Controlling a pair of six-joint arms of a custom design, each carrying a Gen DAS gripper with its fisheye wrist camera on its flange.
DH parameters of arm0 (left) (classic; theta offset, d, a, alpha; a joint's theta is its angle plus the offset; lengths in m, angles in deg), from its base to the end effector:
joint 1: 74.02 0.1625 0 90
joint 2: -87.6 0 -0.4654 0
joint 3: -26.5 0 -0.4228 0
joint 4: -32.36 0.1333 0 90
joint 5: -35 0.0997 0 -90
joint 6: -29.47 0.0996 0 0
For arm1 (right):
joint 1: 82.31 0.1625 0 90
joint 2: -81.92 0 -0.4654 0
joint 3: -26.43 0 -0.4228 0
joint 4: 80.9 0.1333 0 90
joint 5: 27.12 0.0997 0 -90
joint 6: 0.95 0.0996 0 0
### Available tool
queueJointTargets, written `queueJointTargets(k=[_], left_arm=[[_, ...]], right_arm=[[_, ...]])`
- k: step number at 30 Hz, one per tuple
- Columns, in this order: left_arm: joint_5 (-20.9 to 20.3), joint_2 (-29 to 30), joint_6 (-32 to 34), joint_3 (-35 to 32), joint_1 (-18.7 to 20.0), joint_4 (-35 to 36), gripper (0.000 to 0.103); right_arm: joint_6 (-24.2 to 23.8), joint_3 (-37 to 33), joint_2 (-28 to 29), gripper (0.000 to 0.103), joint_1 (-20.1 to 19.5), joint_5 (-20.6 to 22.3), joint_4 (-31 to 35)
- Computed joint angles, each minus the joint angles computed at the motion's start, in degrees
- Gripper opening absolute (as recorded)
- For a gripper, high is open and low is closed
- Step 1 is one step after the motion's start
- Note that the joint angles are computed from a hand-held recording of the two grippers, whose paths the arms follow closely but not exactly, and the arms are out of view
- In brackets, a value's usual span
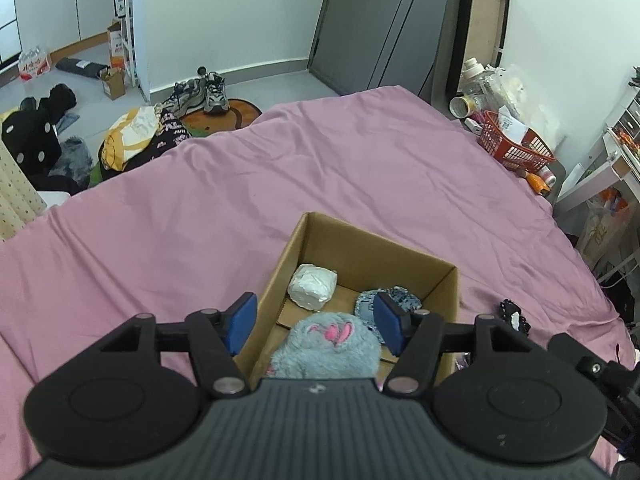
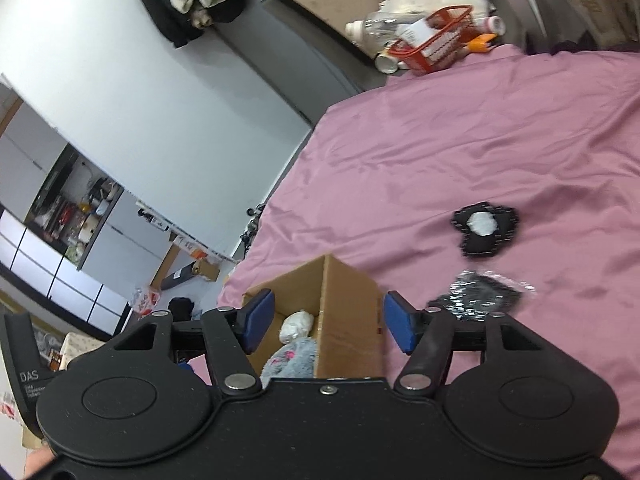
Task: Organize soft objects
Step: 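Grasp the black sequin bag with the left gripper while the right grasps the black patched plush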
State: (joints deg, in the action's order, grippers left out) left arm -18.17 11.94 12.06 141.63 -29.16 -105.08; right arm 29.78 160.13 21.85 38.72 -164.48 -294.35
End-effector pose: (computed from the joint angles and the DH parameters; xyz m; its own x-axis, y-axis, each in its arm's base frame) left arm -0.2547 -0.5258 0.2795 -0.8050 0.2764 -0.5250 0.4833 0.8188 -0.3099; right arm 0.2923 -0.3694 0.1928 -0.9179 0.3963 0.0176 0.1588 0.4076 -0.8993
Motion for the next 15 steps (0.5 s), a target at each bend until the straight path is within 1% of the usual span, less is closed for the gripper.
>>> queueJointTargets(k=[2, 3, 5, 9, 11, 15], left_arm=[[0.3, -0.3, -0.3, 0.5, -0.9, 0.1, 0.068], [0.3, -0.3, -0.5, 0.6, -1.3, 0.1, 0.070], [0.5, -0.5, -0.9, 0.9, -2.3, 0.6, 0.071], [0.5, -0.8, -1.8, 1.7, -3.9, 0.7, 0.073], [0.4, -0.8, -2.4, 2.0, -4.8, 0.7, 0.076], [0.1, -0.5, -3.2, 2.8, -6.6, 0.0, 0.077]], right_arm=[[1.1, 1.0, -1.4, 0.071, 0.1, -0.5, 0.6], [1.4, 1.4, -2.0, 0.073, 0.2, -0.9, 0.9], [1.8, 2.4, -3.1, 0.081, 0.5, -1.8, 0.5], [2.5, 4.4, -5.2, 0.081, 0.3, -2.3, -0.6], [3.1, 5.2, -6.1, 0.081, 0.0, -2.6, -0.7], [4.9, 7.1, -8.0, 0.081, -0.8, -1.9, -0.9]])
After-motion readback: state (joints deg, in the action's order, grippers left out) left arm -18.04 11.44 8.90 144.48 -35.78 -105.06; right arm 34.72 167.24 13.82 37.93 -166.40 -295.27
